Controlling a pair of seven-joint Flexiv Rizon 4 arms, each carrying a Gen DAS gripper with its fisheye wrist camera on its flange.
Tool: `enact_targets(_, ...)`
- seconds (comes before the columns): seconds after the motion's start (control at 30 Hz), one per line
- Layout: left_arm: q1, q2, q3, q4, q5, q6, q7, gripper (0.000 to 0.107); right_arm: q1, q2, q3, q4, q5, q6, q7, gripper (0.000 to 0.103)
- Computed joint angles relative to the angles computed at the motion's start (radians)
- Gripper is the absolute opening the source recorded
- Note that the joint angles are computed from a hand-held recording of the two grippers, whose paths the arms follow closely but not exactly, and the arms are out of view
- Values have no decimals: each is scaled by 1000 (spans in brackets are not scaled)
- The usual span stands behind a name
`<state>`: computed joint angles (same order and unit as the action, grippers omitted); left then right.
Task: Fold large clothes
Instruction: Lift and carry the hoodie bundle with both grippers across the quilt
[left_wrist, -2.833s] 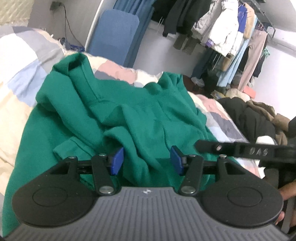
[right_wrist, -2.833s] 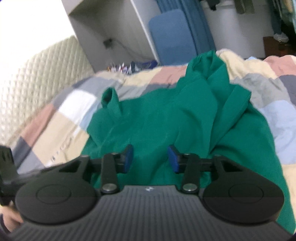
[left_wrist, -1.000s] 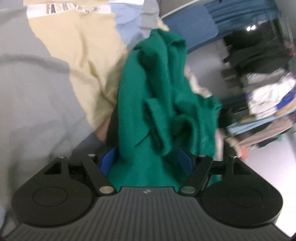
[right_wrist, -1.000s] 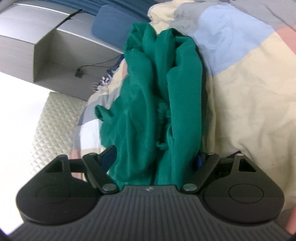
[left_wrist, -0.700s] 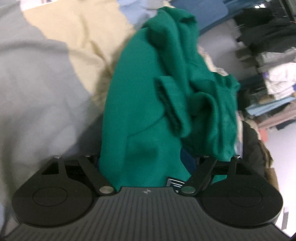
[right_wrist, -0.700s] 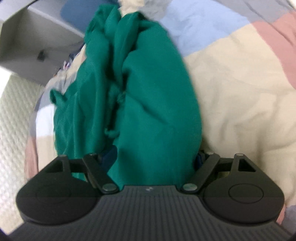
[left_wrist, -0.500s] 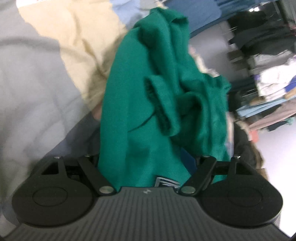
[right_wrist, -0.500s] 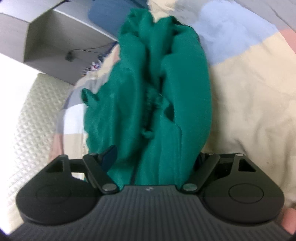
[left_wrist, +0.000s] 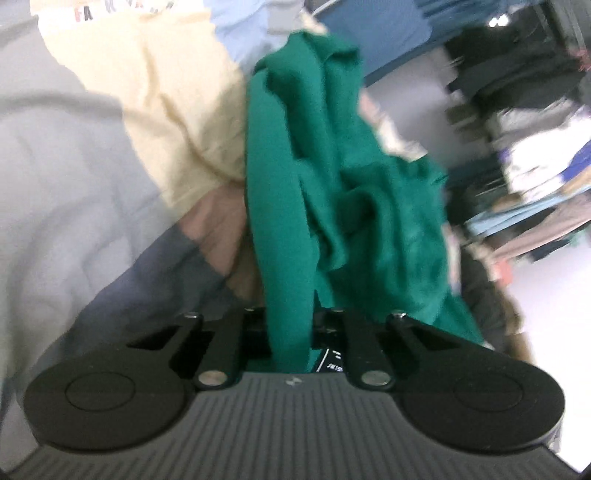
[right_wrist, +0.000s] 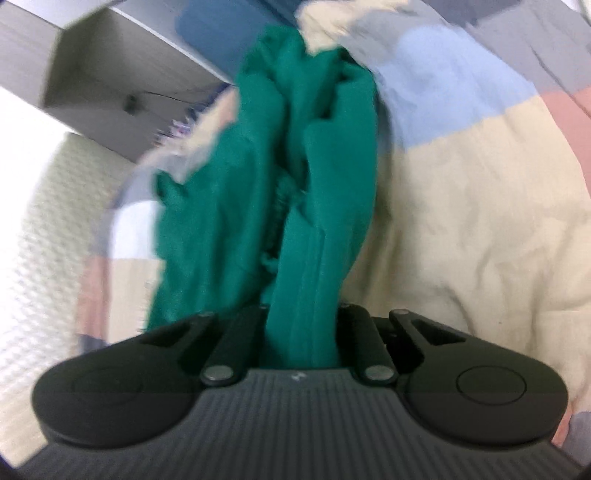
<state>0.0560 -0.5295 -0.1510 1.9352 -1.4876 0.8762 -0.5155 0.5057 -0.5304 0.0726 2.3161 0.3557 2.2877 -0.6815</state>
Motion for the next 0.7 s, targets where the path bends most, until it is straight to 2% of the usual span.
enact_targets(0.3,81,159,65,85,-74,-269,3,8,-93,82,100,113,-92,260,54,10)
enact_targets(0.47,92,260,124,163,-68,-369,12,8,-64,138,113,168,-79,323,29,10)
enact_targets(0.7,118,405,213,277,-63,-522,31,8,-2,267,158,275,1,396,-40,10)
